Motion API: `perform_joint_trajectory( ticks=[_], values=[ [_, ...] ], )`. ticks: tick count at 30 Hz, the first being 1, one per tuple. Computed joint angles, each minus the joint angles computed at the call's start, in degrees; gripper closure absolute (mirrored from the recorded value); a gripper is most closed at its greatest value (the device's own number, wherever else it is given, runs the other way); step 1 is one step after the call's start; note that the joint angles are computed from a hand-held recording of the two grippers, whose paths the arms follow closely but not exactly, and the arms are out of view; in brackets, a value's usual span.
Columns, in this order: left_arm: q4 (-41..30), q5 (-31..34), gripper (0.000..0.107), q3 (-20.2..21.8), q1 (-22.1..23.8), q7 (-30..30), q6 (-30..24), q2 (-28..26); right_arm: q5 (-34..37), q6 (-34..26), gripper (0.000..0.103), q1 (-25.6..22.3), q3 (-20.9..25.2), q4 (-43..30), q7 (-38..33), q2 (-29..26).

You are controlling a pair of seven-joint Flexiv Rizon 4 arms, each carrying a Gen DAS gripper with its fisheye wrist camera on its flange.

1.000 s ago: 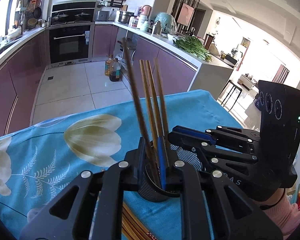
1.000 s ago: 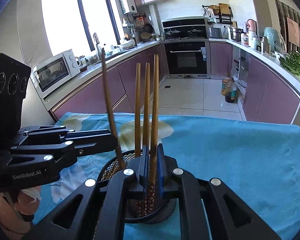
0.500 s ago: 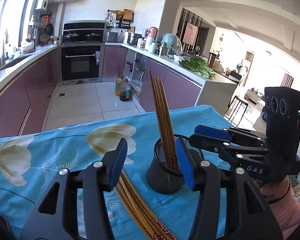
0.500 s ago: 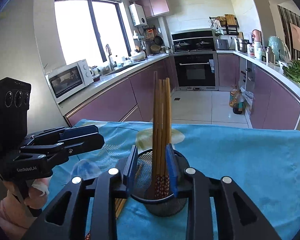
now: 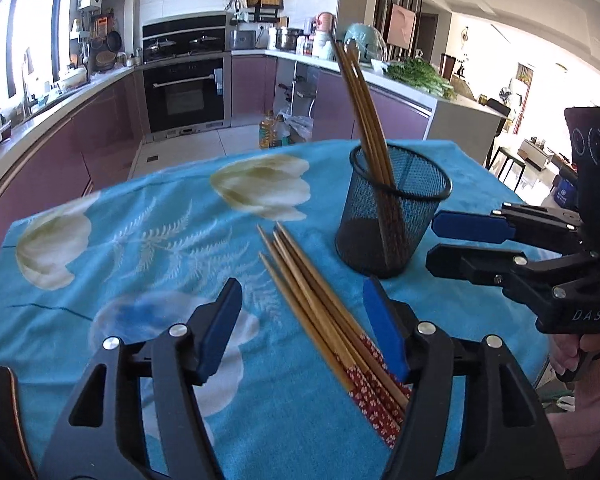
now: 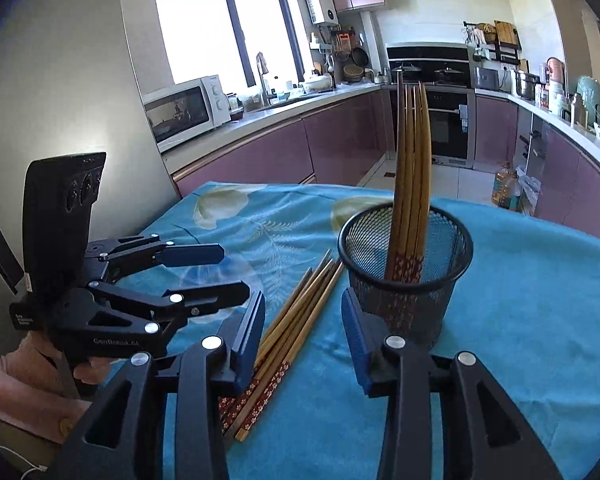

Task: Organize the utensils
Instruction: 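Withdraw both tools and move them back over the remaining chopsticks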

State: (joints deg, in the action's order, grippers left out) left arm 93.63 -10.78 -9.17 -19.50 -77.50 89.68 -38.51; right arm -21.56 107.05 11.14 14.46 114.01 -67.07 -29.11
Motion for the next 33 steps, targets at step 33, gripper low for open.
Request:
perform_joint_trajectory(
  ticks=[33],
  values=[
    [-2.74,1.52,0.051,3.98,-2.59,-4.62,-7.84,-3.17,4.09,-8.86,0.065,-5.14,8.09,-2.92,-2.36,-4.58]
  ],
)
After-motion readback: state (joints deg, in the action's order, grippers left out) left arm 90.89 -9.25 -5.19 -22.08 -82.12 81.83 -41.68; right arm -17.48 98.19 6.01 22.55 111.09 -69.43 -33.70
